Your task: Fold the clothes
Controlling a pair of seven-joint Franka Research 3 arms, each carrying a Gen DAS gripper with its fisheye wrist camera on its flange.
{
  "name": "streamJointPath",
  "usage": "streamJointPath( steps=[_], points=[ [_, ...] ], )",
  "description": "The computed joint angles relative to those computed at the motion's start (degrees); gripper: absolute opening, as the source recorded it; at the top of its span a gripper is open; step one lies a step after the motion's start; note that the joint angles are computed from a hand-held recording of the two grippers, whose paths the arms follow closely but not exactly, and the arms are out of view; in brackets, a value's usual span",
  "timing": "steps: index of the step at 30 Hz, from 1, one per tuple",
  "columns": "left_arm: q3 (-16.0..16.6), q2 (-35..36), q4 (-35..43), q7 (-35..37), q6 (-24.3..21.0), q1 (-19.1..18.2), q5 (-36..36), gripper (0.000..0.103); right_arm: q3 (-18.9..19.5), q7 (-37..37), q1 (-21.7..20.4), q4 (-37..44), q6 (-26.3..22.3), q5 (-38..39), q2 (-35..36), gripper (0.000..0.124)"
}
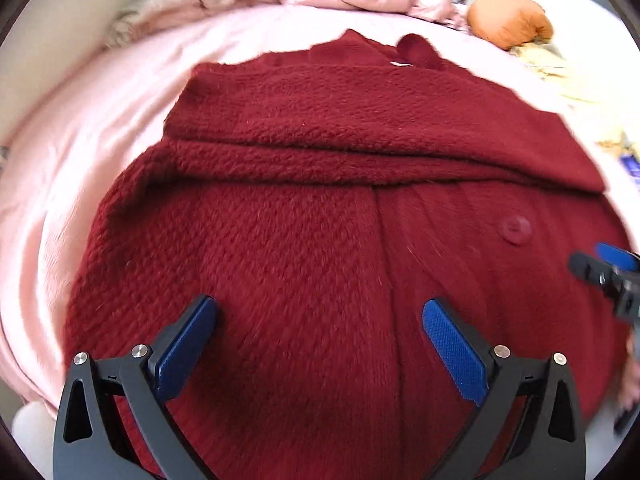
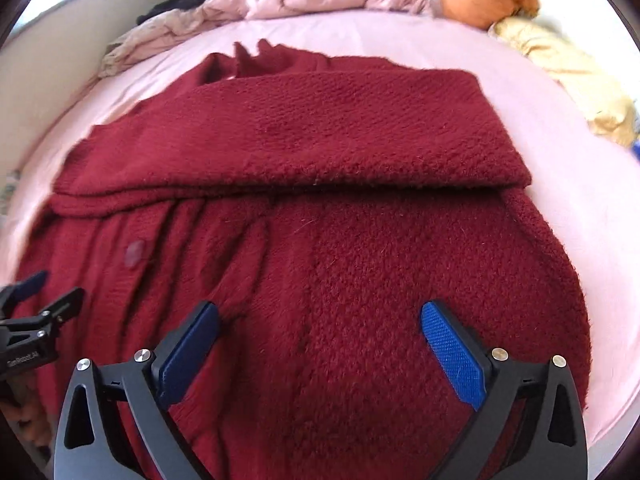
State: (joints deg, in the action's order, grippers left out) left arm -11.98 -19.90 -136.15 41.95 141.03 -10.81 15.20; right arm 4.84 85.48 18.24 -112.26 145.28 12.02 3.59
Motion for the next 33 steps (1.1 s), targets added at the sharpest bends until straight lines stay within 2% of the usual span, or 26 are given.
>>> streamJointPath(
  steps=[1, 4, 6, 8, 11, 13, 15, 17, 20, 22, 24, 25, 26, 28, 30, 31, 32, 33],
  points=[
    [1.74, -2.59, -1.53, 3.34, -0.74, -1.24, -2.63, 0.103, -0.18, -5.79, -1.43, 0.97, -2.89, 7.24, -0.87, 0.101],
    [5.92, -10.94, -5.84, 11.87, -4.74, -3.43, -8.63, 0.103, -2.80, -15.41, -5.06, 3.15, -11.94, 19.99, -3.93, 0.101],
    [8.65, -15.74, -8.59, 14.74, -6.82, -4.05, -13.50, 0.103, -5.13, -15.35, -7.75, 6.56, -23.29, 21.86, -4.12, 0.101],
    [11.57, -19.48, -12.04, 16.10, -6.17, -4.69, -19.69, 0.103, -7.02, -14.21, -10.61, 9.97, -34.60, 23.33, -3.24, 0.101],
    [15.20, -24.43, -18.51, 17.86, -2.91, -6.99, -29.79, 0.103, -8.24, -14.48, -13.69, 9.23, -44.44, 24.88, -3.48, 0.101],
    [15.16, -26.27, -21.71, 18.24, -0.61, -7.88, -33.60, 0.103, -8.52, -14.44, -14.98, 7.79, -49.58, 24.40, -3.27, 0.101],
    [14.84, -27.39, -23.73, 18.23, 1.32, -8.51, -35.95, 0.103, -7.96, -13.54, -15.16, 5.19, -49.87, 22.92, -3.41, 0.101],
    [14.73, -28.44, -25.62, 18.02, 3.30, -9.42, -37.97, 0.103, -7.47, -12.54, -15.01, 2.37, -47.99, 23.46, -3.35, 0.101],
    [17.26, -29.03, -27.93, 20.06, 7.87, -12.91, -42.42, 0.103, -6.71, -11.84, -14.46, -0.47, -46.27, 25.55, -2.72, 0.101],
    [17.66, -28.82, -28.47, 20.32, 6.69, -13.49, -43.22, 0.103, -6.12, -12.69, -13.80, -1.54, -46.04, 25.89, -2.59, 0.097],
    [15.45, -26.59, -27.58, 18.81, 2.23, -11.54, -40.72, 0.103, -5.76, -13.52, -13.27, -0.88, -48.29, 24.46, -1.96, 0.083],
    [14.23, -25.26, -26.98, 18.00, -0.04, -10.58, -39.32, 0.103, -5.56, -13.19, -12.95, -0.33, -48.86, 22.97, -1.52, 0.071],
    [13.02, -23.84, -26.33, 17.20, -2.24, -9.71, -37.93, 0.095, -5.46, -12.73, -12.71, -0.25, -48.71, 21.82, -1.51, 0.062],
    [10.62, -22.51, -24.94, 16.58, -2.50, -8.58, -35.58, 0.093, -5.45, -12.00, -12.45, -0.34, -47.88, 20.64, -1.96, 0.062],
    [9.22, -20.90, -23.31, 15.36, -3.09, -7.68, -33.71, 0.082, -5.40, -11.37, -12.20, -0.49, -47.03, 19.41, -2.49, 0.061],
    [9.53, -19.96, -22.66, 15.95, -3.06, -8.23, -33.81, 0.059, -5.30, -11.69, -12.01, -0.85, -46.54, 18.70, -3.14, 0.056],
    [9.73, -18.94, -21.89, 16.41, -3.64, -8.74, -34.00, 0.025, -5.26, -12.08, -11.86, -1.07, -46.38, 18.26, -3.63, 0.046],
    [9.78, -17.92, -21.05, 16.79, -4.42, -9.12, -34.19, 0.020, -5.25, -12.47, -11.75, -1.21, -46.47, 17.87, -4.07, 0.038]
  ],
)
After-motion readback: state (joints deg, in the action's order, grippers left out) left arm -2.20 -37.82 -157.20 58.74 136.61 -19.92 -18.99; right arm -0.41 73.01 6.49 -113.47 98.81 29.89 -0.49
